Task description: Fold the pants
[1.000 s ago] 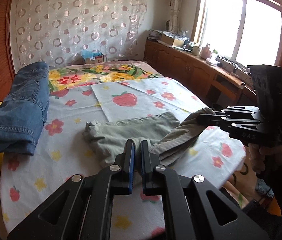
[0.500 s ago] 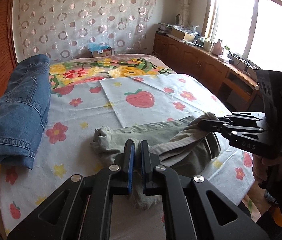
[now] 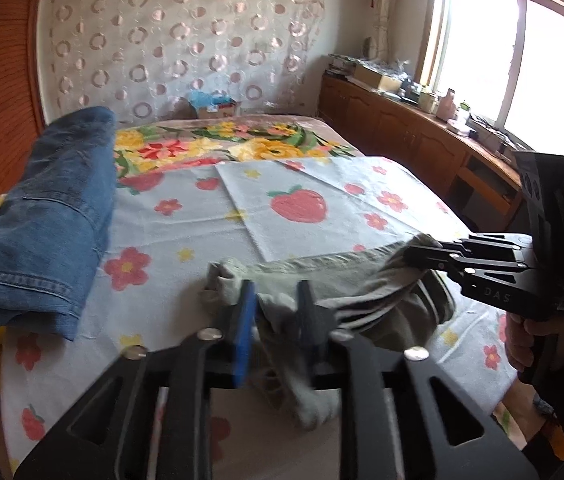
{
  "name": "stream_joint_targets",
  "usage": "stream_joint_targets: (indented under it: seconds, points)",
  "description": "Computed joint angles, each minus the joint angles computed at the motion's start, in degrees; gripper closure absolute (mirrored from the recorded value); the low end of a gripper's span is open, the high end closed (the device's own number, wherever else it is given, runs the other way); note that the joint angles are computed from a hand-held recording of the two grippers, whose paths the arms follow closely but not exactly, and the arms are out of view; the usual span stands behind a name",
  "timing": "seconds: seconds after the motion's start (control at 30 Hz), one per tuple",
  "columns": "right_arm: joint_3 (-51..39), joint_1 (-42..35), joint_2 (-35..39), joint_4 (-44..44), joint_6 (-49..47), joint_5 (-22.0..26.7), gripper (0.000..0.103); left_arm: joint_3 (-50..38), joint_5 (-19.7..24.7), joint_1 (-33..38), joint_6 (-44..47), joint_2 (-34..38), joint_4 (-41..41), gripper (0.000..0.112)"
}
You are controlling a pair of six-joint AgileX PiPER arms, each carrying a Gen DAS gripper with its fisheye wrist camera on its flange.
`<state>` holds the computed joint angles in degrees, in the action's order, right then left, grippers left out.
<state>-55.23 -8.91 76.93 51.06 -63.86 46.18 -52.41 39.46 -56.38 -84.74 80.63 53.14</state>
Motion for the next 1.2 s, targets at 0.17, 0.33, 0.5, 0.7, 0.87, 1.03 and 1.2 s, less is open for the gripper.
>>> stream_joint_targets:
  seconds: [0.17,0.33,0.5,0.7,0.87,1.03,1.2]
  points:
    - [0.61,-0.22,-0.12,1.44,-1.16,-0.67,0.089,2.16,0.36,0.32,-2.01,-1.84,1.45,0.069]
    - [0.37,-1.02,-0.21,1.53,-0.44,-1.51,0.064,3.42,-0.54,0.50,-2.26,-2.24,1.32,0.056]
    - [1.24,-3.87,-1.30,3.95,-2.80,-0.20,0.062,4.75,-3.33,0.58,-3.31,-1.56,1.49,0.036]
    - [6.00,-7.29,-5.05,3.77,-7.61,0.87,0.062,6.36,-3.68,-1.51,-5.50,-0.85,1.90,0.036]
    - [8.99,-12.89,-7.27,3.38,-11.79,6.32,0.062,7.89,-4.76,-2.04,-7.11,0.12,1.96,0.036]
    - [9.70,-18.42,-8.89,3.34,-15.27,12.57,0.063,8.39,-5.94,-1.40,-6.59,1.88,0.59,0.036]
    - [10.56,-19.59,-9.45,1.87,-16.93,13.90,0.065,8.41,-6.35,-0.93,-6.18,2.92,0.34,0.036]
